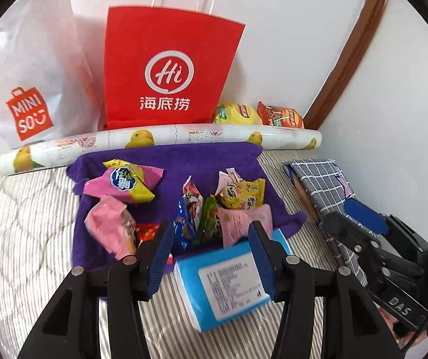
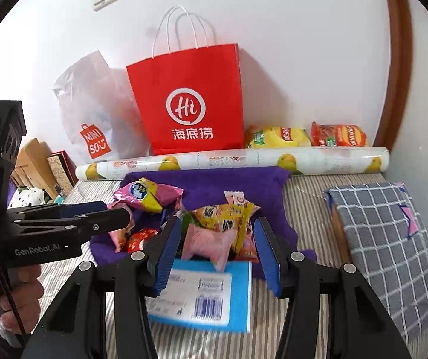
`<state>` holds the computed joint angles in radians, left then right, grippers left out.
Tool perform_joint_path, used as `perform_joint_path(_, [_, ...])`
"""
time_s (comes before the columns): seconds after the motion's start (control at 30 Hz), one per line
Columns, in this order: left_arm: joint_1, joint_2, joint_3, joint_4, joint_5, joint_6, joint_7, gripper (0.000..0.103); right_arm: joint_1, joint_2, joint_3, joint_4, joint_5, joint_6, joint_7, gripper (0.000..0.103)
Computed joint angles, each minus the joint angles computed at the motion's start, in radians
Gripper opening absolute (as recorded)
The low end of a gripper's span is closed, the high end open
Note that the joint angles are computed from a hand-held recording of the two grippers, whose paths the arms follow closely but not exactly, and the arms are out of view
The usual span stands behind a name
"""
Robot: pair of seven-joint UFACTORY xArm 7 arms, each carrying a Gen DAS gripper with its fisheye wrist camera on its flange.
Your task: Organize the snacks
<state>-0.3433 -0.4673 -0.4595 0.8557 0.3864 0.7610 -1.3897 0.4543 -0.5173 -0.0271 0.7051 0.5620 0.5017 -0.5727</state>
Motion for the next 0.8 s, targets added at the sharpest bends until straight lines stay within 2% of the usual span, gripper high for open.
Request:
perform_joint_path(0.07, [-0.001,-0.016,-0.026,0.014,0.01,0.039,-0.02,0.06,-0.022,-0.058,0.013,-0.023,-0.025,0.018,0.029,0.059])
perform_joint_path(0.17, [-0.005,-0.03,-0.07,0.054,0.029,0.118,-0.048,0.064,-0.051,-0.154,0.03,-0.059,-0.075,0.045,0.09,0.061])
perform_joint_path(0.27, [-0.012,-0.042,-0.111,0.095,0.044,0.188,-0.087,0.07,-0.083,-0.234,0.043,-0.074,-0.139,0.104,0.159,0.067])
perform_joint_path(0.4, [-0.025,-0.052,-0.154,0.141,0.051,0.262,-0.125,0.073,-0.094,-0.321,0.029,-0.084,-0.191,0.191,0.209,0.071])
perform_joint_path(0.47, [-0.026,-0.048,-0.185,0.173,0.062,0.311,-0.143,0.079,-0.098,-0.364,0.014,-0.091,-0.196,0.234,0.231,0.071])
perform_joint_path(0.6, [-0.028,-0.046,-0.239,0.224,0.084,0.401,-0.191,0.087,-0.112,-0.471,-0.003,-0.124,-0.204,0.28,0.254,0.088])
perform_joint_path(0.8, [-0.024,-0.02,-0.322,0.302,0.116,0.529,-0.245,0.094,-0.141,-0.612,0.007,-0.156,-0.254,0.339,0.271,0.098])
